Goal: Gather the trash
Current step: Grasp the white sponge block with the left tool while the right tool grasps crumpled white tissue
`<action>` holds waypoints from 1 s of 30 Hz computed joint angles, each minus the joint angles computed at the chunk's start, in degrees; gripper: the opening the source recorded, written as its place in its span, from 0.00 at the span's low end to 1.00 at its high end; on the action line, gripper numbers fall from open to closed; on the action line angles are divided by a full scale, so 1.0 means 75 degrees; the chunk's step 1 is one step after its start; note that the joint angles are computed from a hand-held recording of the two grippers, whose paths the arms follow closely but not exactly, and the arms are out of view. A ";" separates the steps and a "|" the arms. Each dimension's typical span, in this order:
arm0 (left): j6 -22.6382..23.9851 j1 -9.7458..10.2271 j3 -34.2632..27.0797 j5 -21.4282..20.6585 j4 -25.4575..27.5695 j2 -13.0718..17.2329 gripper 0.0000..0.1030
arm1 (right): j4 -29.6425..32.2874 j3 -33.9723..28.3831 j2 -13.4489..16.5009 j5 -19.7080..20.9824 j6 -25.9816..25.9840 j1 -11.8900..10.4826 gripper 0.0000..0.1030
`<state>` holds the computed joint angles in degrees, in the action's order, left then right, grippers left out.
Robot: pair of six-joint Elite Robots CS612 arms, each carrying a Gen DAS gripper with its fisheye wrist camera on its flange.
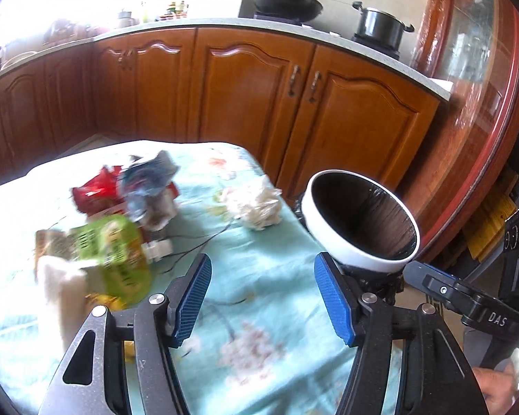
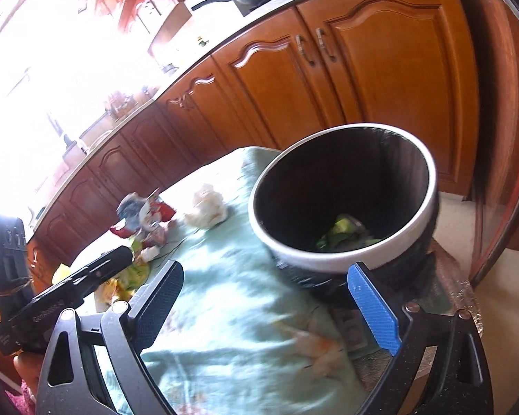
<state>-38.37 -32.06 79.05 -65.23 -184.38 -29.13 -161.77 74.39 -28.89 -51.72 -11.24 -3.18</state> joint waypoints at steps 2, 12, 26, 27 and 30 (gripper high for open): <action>-0.0180 -0.0070 0.0415 0.0198 -0.0220 -0.0179 0.60 | -0.0160 0.0134 -0.0044 0.0041 -0.0099 0.0057 0.94; -0.1079 -0.0248 0.2001 0.1014 -0.0747 -0.0933 0.61 | -0.0003 0.0671 -0.0286 0.0609 -0.0870 0.0293 0.94; -0.1935 -0.0028 0.2604 0.0949 -0.0271 -0.1260 0.61 | 0.0651 0.0392 -0.0222 0.0402 -0.1050 0.0560 0.93; -0.1919 0.0010 0.2578 0.0858 -0.0221 -0.1249 0.61 | 0.0584 0.0290 -0.0165 0.0343 -0.1006 0.0585 0.92; -0.1839 0.0108 0.2441 0.0706 -0.0019 -0.1192 0.61 | 0.0540 -0.0061 0.0005 0.0122 -0.0945 0.0652 0.87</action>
<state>-52.16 -31.25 97.36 -59.93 -184.52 -38.06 -157.72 73.94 -28.86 -50.80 -18.33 1.71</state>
